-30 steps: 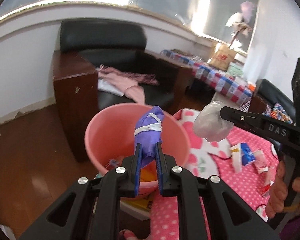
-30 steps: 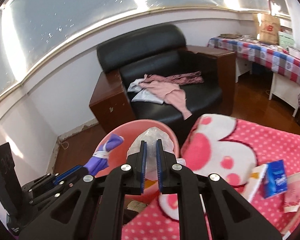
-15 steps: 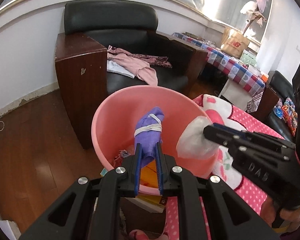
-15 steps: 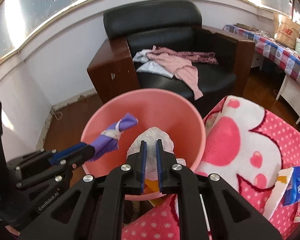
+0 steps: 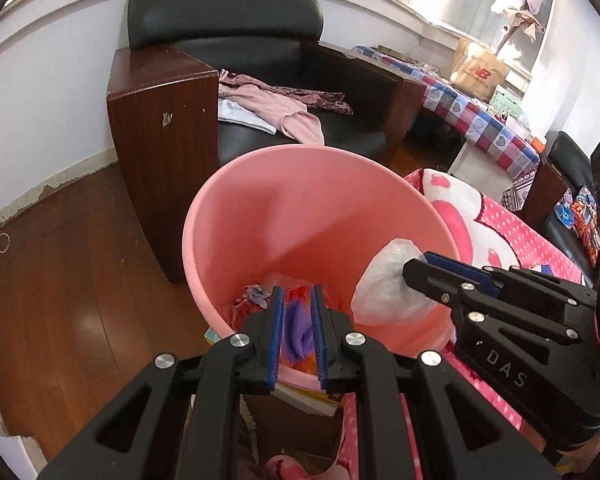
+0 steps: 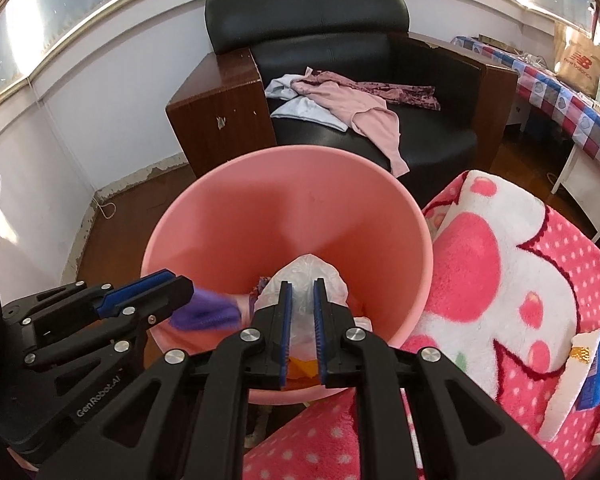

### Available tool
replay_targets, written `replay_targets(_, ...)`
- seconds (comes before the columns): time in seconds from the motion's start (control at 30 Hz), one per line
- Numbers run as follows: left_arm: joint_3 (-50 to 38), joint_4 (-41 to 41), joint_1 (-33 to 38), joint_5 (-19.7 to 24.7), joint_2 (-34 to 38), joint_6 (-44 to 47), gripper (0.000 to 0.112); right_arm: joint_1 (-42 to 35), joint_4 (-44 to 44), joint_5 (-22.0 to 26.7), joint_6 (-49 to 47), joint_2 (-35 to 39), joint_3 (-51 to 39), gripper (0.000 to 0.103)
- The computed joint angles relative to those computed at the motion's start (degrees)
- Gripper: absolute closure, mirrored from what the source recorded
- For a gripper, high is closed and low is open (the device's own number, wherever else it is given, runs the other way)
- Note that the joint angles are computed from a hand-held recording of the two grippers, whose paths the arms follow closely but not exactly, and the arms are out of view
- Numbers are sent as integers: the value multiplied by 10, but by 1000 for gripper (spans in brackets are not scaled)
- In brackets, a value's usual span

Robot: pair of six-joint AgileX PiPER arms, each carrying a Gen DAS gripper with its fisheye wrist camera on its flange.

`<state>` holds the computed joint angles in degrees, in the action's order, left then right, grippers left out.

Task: Collect trash
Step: 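Open both grippers to drop the purple cloth and plastic bag into the bucket, then move both open grippers from the bucket back over the table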

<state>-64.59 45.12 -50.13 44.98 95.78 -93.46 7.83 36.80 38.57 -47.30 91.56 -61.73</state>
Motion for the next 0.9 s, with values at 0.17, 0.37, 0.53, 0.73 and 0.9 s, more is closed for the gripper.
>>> replay_targets(0.17,2,9,-4,5,0,-13,98,-3,8,5,-3,3,-1,78)
replay_targets(0.37,4,26,-14,17,-7,-34,85,-11,24,10,-11,1,-3,69)
replay_targets(0.53,7,41,-23,36,-16,-50,83,-24,46,19,-28,-6,-2,68)
replay_targets(0.73,21,70,-41,55,-38,-93,83,-52,77,36,-52,-31,2,68)
replay_targets(0.9,21,96,-72,83,-56,-125,83,-91,100,55,-78,-69,16,68)
